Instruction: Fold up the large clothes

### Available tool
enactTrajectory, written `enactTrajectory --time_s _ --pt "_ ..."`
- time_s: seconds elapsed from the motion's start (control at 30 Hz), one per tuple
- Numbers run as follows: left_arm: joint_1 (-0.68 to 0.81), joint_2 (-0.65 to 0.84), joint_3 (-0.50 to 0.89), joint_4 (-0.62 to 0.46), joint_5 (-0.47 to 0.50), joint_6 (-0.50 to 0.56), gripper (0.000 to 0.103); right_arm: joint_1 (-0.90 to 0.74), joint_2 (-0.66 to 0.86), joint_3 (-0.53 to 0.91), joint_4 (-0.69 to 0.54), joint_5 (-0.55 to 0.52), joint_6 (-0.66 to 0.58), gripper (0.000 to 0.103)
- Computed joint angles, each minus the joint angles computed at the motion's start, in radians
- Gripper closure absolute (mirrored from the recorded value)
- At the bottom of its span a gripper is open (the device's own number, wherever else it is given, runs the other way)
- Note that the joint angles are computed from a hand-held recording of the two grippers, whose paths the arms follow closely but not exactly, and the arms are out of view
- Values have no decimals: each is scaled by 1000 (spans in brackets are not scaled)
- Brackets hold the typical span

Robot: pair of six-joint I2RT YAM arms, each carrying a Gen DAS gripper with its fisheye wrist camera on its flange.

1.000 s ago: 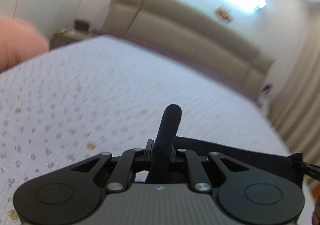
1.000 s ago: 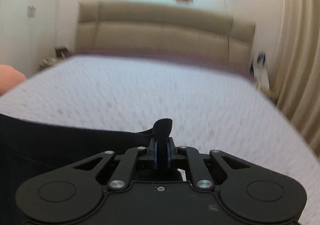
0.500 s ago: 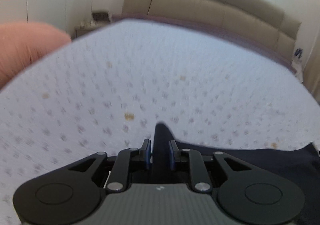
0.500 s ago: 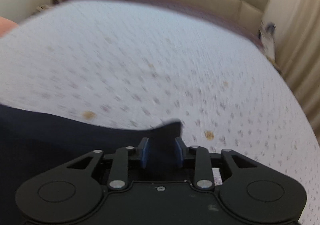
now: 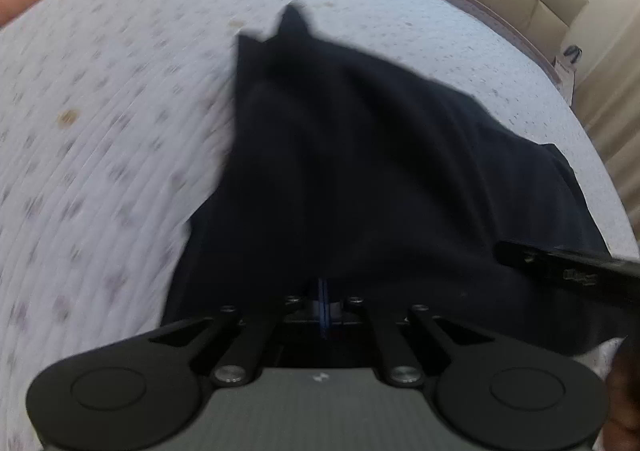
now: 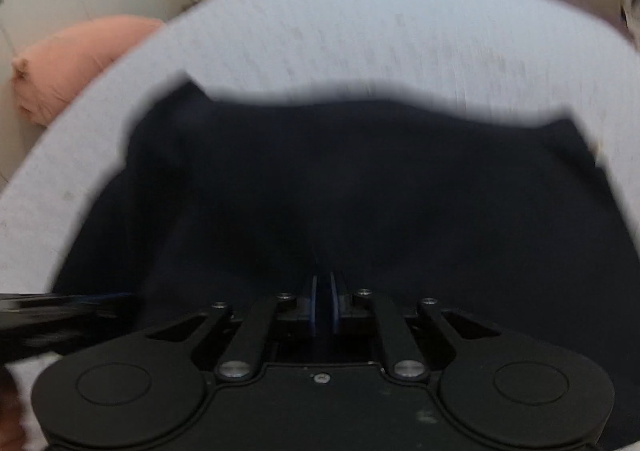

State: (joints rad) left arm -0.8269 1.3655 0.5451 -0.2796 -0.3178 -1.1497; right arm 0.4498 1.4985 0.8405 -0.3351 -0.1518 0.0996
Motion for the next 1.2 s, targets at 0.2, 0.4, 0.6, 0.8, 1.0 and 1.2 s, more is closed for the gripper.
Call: enactTrajectory --time_s 0.2,0.4,0.6,0.8,1.0,1.2 --pt "-18 -225 -76 -156 2 -91 98 -26 14 92 -91 -24 -1 99" --pt "-179 -523 -119 -396 -79 -354 79 19 -157 50 -68 114 -11 94" --pt "-402 -694 -235 -375 -159 -617 38 15 -118 -81 22 97 104 95" --pt "-449 -654 -334 -245 -264 -774 37 62 -126 -93 29 149 101 95" --pt "-252 -615 -485 185 -236 -598 35 25 -94 -82 54 108 78 94" --pt "-86 -291 -499 624 -160 -471 35 8 -127 -92 62 70 143 95"
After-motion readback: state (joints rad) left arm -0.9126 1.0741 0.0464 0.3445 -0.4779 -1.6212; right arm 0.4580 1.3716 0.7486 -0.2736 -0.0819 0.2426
